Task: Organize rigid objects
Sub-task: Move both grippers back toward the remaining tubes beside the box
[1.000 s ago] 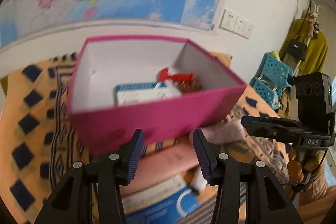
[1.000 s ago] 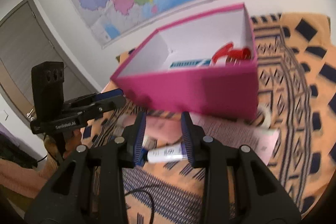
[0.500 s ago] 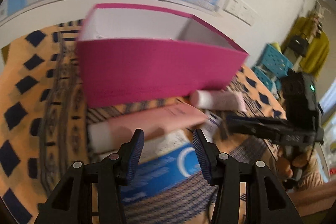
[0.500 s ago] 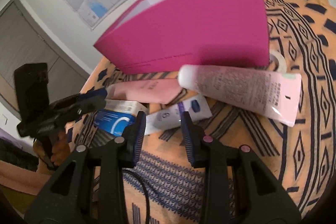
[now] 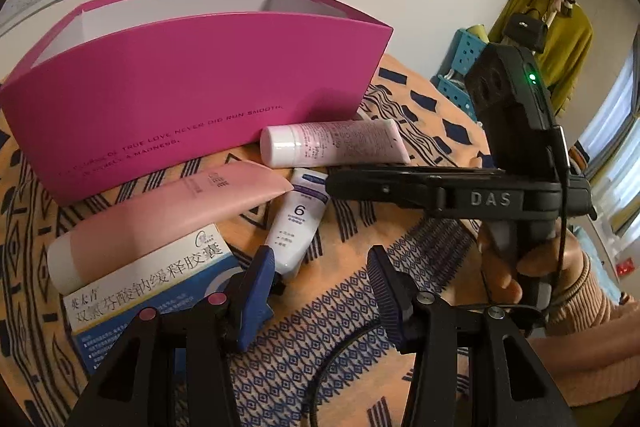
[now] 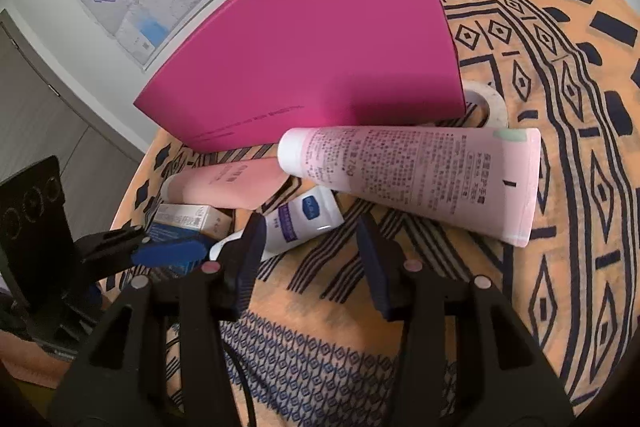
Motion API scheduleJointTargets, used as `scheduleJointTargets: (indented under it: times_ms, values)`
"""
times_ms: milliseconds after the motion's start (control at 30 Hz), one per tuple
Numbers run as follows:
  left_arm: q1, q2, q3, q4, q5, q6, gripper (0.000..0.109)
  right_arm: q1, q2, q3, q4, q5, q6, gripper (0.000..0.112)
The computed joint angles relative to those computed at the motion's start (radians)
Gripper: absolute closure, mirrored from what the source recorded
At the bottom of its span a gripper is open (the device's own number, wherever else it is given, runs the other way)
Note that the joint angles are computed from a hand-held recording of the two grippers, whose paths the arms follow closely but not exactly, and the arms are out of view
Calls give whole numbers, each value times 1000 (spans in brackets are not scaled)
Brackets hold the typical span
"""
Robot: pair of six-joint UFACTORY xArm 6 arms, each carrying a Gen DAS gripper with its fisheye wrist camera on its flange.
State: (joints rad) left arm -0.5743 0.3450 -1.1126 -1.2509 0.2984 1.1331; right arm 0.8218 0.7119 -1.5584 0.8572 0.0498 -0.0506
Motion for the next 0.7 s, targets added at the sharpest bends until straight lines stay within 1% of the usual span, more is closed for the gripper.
scheduleJointTargets:
  times_ms: [233,300,433,500,533,567,600,667,700]
  values:
    - [4,-13,18,18,-1,-18,59,-7,28,-44,10,13,-18,63]
    - [4,-11,18,27,-3,-25,59,-12,48,-74,-14,26,1,63]
    - [4,-10,19,36,-2,-29,59,-9,61,-103,61,47,-91,64]
    - [3,-9,20,43,-8,-36,59,-7,63,-109,85,53,-115,71]
    - [3,-9,21,43,-9,-34,59,-7,61,-108,131,59,-153,83]
    - [3,-7,19,43,-8,-34,59,-8,64,-118,199,73,-207,87]
    - [5,-3,17,51,-1,-45,59,-8,64,-118,237,77,-237,88]
    - [4,0,18,60,0,-53,59,-10,65,-115,274,77,-252,97]
    - [0,-2,22,56,-9,-48,59,-11,64,-117,327,82,-293,97]
